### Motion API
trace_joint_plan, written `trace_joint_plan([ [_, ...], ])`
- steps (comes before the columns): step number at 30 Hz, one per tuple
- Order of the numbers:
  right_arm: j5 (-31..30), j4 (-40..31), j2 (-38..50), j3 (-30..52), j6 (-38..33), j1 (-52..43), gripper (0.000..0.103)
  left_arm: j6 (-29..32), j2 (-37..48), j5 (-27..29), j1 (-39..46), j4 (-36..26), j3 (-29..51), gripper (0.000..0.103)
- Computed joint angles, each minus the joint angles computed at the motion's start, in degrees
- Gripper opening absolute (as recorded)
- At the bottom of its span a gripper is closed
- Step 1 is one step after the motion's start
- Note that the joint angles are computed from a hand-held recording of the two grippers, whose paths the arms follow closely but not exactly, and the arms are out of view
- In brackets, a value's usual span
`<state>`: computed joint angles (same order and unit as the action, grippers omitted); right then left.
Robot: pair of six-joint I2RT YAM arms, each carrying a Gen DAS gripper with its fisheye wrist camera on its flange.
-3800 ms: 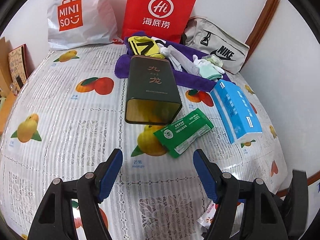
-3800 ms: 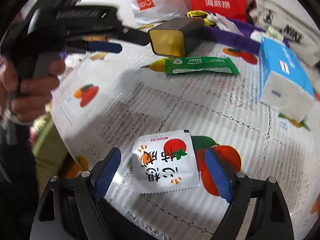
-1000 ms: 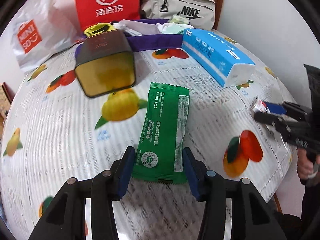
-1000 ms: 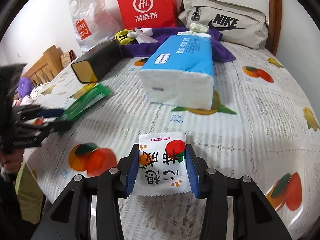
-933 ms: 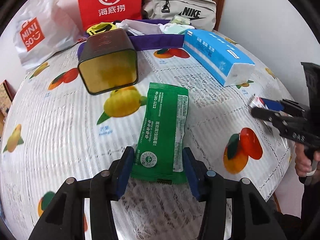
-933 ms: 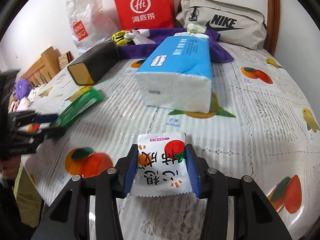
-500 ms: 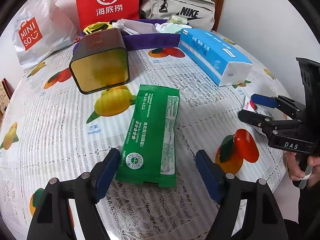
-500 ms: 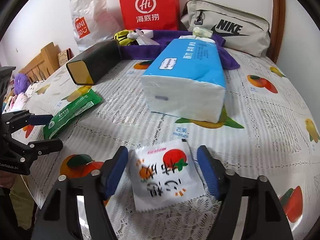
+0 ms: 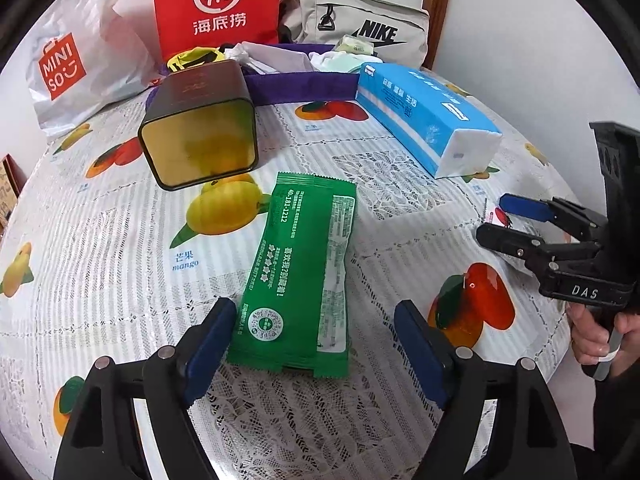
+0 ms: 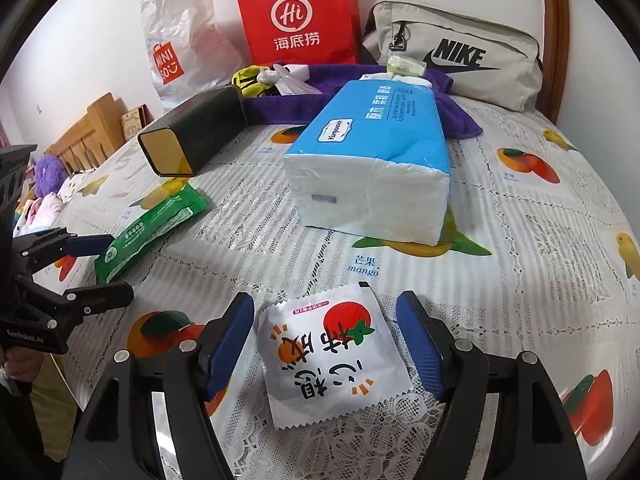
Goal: Organize soft objects
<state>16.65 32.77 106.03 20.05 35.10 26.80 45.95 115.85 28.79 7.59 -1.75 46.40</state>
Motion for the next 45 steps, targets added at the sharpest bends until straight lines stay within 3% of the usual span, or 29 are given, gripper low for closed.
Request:
trace_joint_plan([
  [2,-0.5,-0.2,-0.4,-0.2,-0.2,-0.1,0.074,-0.2,0.5,0.0,-0.2,-1.2,1.4,0.079],
  [8,-0.5,-3.3,-2.1,-0.6,-1.3,0.7,0.074,-1.6,1.8,-2.8,-2.5,3.1,2.3,0.079],
  [15,3.7,-4.7,-1.1,0.2,-0.5,3.6,0.074,-3.8,2.8,-3.9,-5.2,7.4,2.2,0.079],
  [18,4.5,-3.8,-0.8,-0.3,-0.1,4.1,0.073,-3.5,2.4,-3.5,-5.4,9.7,0.6,0.071],
  [20,5.6,-4.2,-0.6,-0.1,-0.1,5.0,0.072,-3.0,1.6,-2.4,-5.0,10.7,-0.7,0.052],
  [22,5.2,-4.8,-1.0,-0.1,-0.3,4.9,0.065,-2.6,1.2,-2.0,-4.9,11.3,-1.6,0.042],
  [24,5.1,-5.6,-1.6,-0.2,0.0,4.8,0.059,-2.5,0.7,-2.3,-4.9,12.0,-2.4,0.040],
  [31,3.6,-8.5,-3.4,0.1,1.0,3.8,0.049,-5.8,2.1,1.1,-2.6,1.5,3.7,0.032],
  [38,-1.4,-9.3,-5.7,-0.1,1.0,1.4,0.046,-8.0,1.7,0.4,-0.7,-1.9,6.4,0.031],
  [45,-2.5,-15.1,-11.1,2.1,-0.9,1.4,0.045,-8.7,-2.1,0.5,0.7,-4.5,6.8,0.031],
])
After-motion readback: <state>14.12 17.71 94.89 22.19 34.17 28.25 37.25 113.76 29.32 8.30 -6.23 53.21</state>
